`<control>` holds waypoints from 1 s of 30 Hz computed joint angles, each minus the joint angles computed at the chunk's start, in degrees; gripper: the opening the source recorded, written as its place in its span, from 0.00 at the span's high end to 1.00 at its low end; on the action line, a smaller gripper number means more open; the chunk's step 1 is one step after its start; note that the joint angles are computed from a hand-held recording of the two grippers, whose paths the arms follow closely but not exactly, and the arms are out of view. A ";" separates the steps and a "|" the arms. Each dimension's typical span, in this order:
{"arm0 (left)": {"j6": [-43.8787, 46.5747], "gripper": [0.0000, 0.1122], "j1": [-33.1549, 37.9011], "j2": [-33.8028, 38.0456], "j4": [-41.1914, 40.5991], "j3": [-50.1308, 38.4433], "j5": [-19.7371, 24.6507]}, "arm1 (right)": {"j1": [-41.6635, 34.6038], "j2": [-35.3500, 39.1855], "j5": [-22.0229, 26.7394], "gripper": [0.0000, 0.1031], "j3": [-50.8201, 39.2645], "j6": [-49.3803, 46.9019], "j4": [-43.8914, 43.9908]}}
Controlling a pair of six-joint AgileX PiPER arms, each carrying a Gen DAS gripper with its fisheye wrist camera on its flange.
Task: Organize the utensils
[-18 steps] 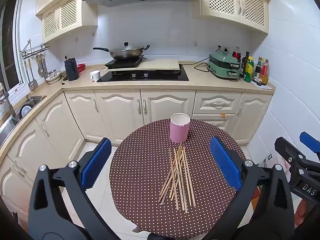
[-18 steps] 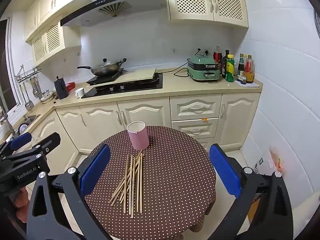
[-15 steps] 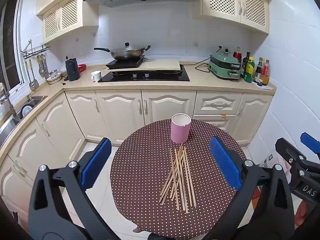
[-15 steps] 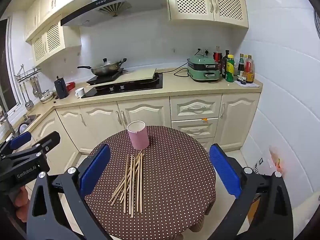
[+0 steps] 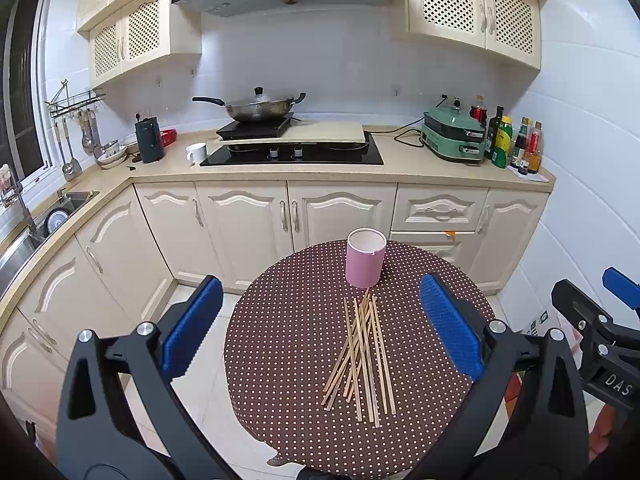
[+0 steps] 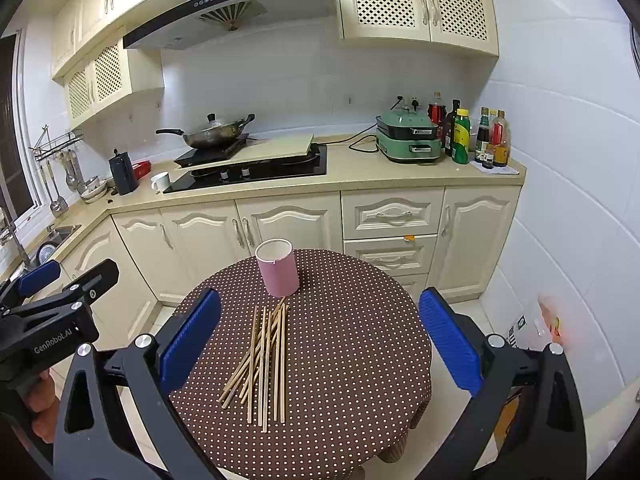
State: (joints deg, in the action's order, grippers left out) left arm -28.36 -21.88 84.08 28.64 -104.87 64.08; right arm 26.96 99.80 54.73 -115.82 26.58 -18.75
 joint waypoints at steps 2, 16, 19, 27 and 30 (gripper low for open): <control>0.09 0.14 -0.22 -0.18 0.20 0.37 -0.22 | -0.46 0.14 0.06 0.08 -0.26 -0.64 0.81; -0.85 0.14 -1.58 -0.15 1.25 -0.04 0.63 | -0.77 -0.96 -2.03 0.08 1.90 -0.46 0.13; -1.11 0.14 -1.63 -0.40 1.03 -0.03 0.60 | -0.93 -1.01 -1.87 0.08 1.84 -0.89 0.57; -0.94 0.14 -1.43 -0.56 0.52 -0.18 0.88 | -1.13 -0.87 -0.58 0.08 1.42 -1.86 1.69; -0.83 0.14 -1.20 -0.80 0.18 0.19 0.64 | -1.01 -0.93 -0.72 0.08 1.57 -1.96 1.28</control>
State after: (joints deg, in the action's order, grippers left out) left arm -29.19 -23.08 83.28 28.82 -104.69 64.73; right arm 25.95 98.87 54.02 -114.25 24.61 -17.47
